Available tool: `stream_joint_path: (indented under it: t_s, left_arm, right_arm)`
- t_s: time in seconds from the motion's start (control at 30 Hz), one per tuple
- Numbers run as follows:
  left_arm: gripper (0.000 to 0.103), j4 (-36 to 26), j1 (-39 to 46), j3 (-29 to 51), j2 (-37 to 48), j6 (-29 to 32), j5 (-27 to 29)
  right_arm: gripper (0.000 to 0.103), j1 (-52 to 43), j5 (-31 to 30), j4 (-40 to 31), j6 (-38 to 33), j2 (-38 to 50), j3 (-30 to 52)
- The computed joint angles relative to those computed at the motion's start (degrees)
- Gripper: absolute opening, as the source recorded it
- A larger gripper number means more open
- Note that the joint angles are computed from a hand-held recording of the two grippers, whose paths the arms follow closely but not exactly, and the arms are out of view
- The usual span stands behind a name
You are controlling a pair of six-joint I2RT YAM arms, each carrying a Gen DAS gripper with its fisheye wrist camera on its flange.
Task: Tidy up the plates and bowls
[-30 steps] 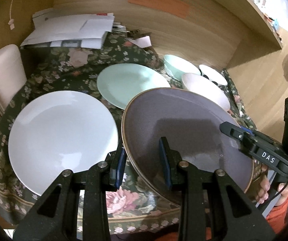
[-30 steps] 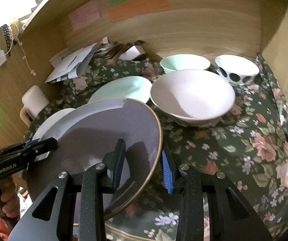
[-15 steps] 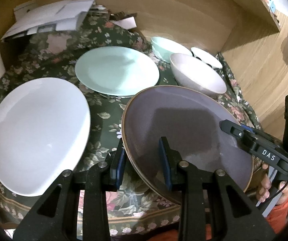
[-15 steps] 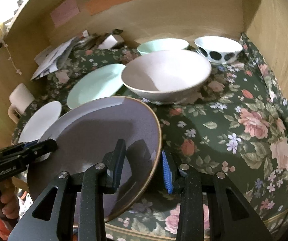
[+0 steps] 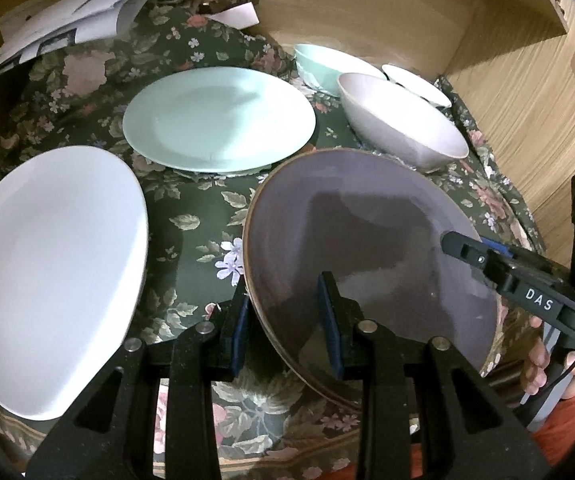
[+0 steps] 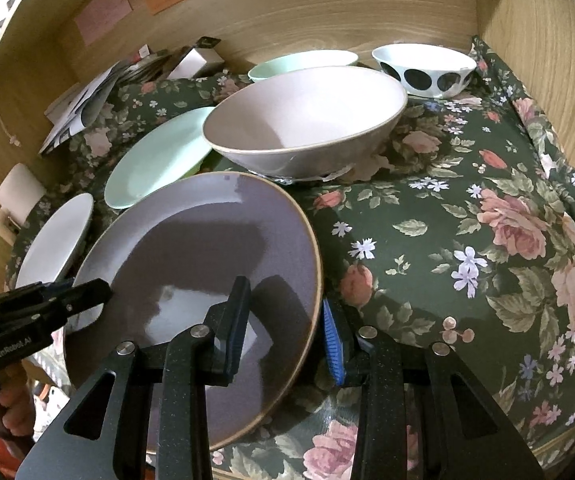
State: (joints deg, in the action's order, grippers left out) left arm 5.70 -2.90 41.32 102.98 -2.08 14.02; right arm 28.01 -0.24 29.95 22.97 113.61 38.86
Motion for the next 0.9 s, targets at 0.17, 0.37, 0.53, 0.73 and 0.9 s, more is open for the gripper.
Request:
stream_joint_path:
  t_s: [0.17,0.37,0.53,0.73,0.9]
  left_arm:
    - [0.032,0.33,0.38,0.34,0.79,0.15,0.87]
    - [0.032,1.06,0.65,-0.12,0.73,0.57,1.14]
    - [0.039,1.77,1.77,-1.68,-1.52,0.44,0.69]
    - [0.053,3.09,3.87,-5.05,-7.62,1.13,-0.02]
    - [0.065,3.72,6.56,-7.61,-13.57,1.77,-0.38]
  right_arm:
    - [0.032,-0.18,-0.27,-0.94,-0.14,0.25,0.60]
    - [0.035,0.91,2.54,-3.24,-0.41,-0.94,1.13]
    - [0.050,2.35,5.88,-3.04,-0.73,-3.93,-0.46]
    - [0.056,4.49,7.21,-2.86,-1.52,-7.95,-1.18]
    - [0.061,7.63,8.02,-3.40,-3.09,-9.30,0.91]
